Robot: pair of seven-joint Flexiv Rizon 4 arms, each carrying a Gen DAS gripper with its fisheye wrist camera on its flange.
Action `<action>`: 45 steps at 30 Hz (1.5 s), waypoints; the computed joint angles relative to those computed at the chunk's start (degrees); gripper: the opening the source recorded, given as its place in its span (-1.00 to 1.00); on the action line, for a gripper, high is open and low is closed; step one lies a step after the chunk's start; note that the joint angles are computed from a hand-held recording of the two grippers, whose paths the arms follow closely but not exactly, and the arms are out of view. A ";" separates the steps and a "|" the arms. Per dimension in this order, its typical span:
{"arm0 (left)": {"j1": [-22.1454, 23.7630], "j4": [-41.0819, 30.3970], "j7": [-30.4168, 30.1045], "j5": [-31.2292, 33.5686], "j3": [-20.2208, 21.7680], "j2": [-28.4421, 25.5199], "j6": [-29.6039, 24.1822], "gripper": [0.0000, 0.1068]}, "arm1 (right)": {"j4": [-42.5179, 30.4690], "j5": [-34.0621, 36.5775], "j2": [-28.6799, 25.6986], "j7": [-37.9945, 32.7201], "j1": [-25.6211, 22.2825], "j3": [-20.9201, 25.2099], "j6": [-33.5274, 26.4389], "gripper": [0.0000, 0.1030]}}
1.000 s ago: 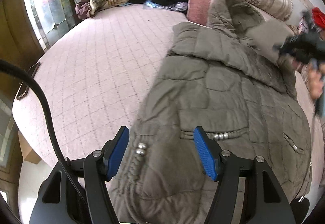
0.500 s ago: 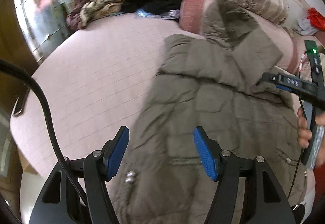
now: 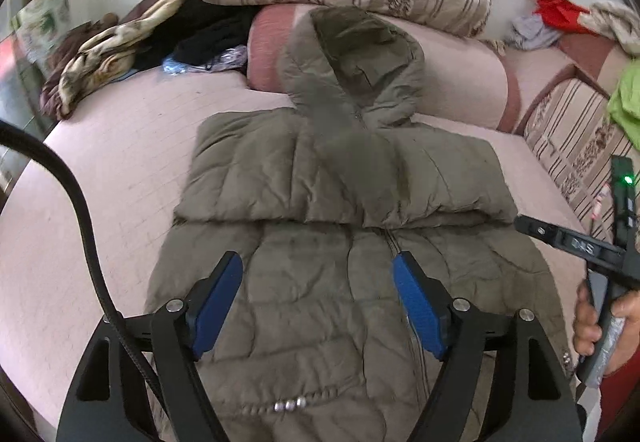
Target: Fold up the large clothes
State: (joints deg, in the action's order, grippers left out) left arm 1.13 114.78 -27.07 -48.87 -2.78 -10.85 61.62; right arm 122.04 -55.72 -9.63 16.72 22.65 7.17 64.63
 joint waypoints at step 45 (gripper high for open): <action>0.14 -33.57 -30.69 36.17 0.23 -28.52 0.45 -0.68 | -23.01 9.67 -20.18 -20.13 5.21 -5.86 -11.35 0.58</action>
State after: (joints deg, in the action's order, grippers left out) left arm 1.27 81.21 -57.76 -12.70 -2.56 -39.37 62.07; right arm 99.03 -46.05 -29.81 -3.41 27.87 1.31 53.28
